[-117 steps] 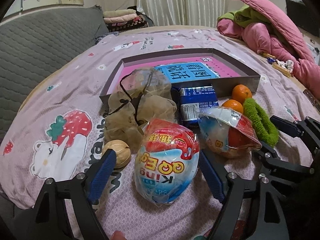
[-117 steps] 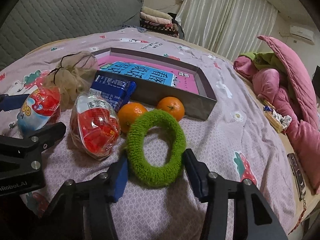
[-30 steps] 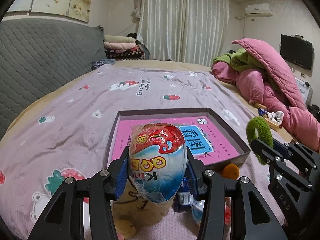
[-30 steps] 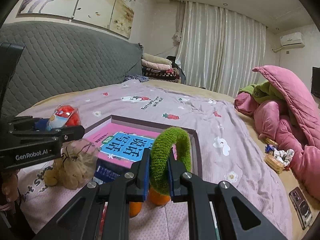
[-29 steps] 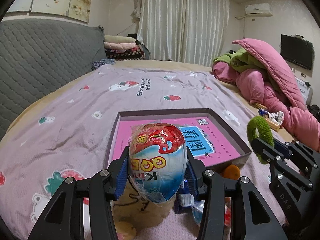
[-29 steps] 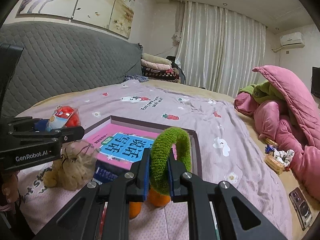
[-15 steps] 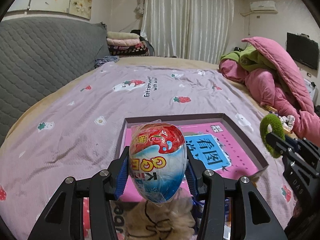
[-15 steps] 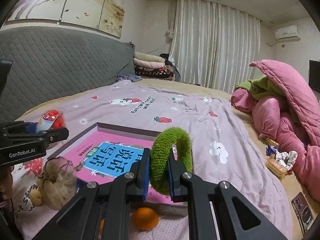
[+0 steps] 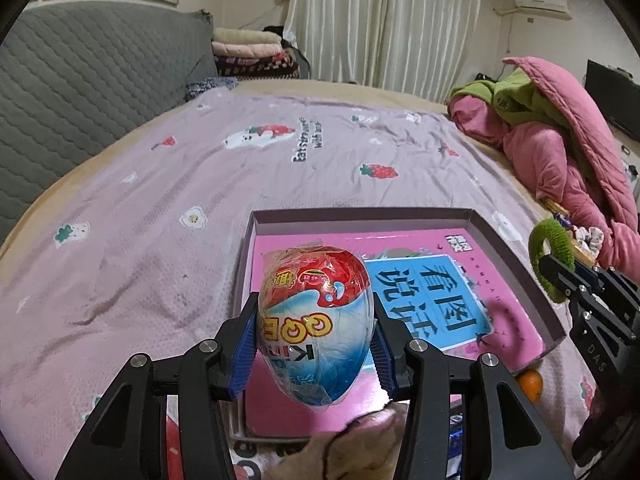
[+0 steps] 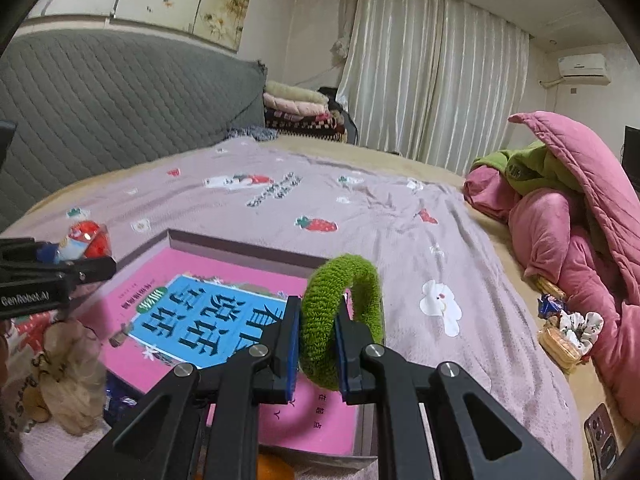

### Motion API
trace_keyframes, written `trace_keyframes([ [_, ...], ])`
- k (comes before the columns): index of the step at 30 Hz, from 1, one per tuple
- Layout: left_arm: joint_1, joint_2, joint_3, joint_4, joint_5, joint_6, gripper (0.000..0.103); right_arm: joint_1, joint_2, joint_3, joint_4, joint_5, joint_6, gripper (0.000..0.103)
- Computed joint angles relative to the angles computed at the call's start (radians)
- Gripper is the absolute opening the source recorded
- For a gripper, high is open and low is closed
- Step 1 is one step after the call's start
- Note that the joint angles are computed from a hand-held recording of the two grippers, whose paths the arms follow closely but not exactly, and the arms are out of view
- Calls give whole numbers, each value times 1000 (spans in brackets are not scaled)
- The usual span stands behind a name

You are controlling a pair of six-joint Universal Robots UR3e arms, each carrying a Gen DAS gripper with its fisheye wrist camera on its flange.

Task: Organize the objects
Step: 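Lift the egg and ring and carry both over the grey tray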

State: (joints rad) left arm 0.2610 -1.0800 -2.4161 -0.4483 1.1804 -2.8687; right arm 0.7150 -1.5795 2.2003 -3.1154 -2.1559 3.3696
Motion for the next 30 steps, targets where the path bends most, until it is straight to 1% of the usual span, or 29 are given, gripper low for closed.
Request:
trace_keyframes([
  [3, -2, -53, 26, -14, -1, 9, 51, -8, 22, -20, 41, 6, 5, 15],
  [4, -4, -65, 30, -19, 1, 12, 51, -19, 21, -17, 49, 24, 6, 15],
  [7, -22, -102, 38, -8, 20, 12, 51, -50, 13, -11, 99, 70, 20, 15],
  [12, -46, -131, 34, 22, 48, 8, 51, -69, 5, 3, 144, 104, 28, 15],
  [16, -62, -156, 37, 32, 64, 9, 51, -92, 11, 12, 151, 156, 38, 15],
  [22, -83, -188, 38, 39, 86, 6, 51, -98, 10, 18, 163, 191, 48, 15],
  [25, -104, -208, 43, 46, 107, 7, 51, -121, 2, 24, 173, 238, 56, 15],
  [30, -120, -225, 44, 53, 127, 10, 51, -125, -8, 31, 183, 254, 66, 16],
])
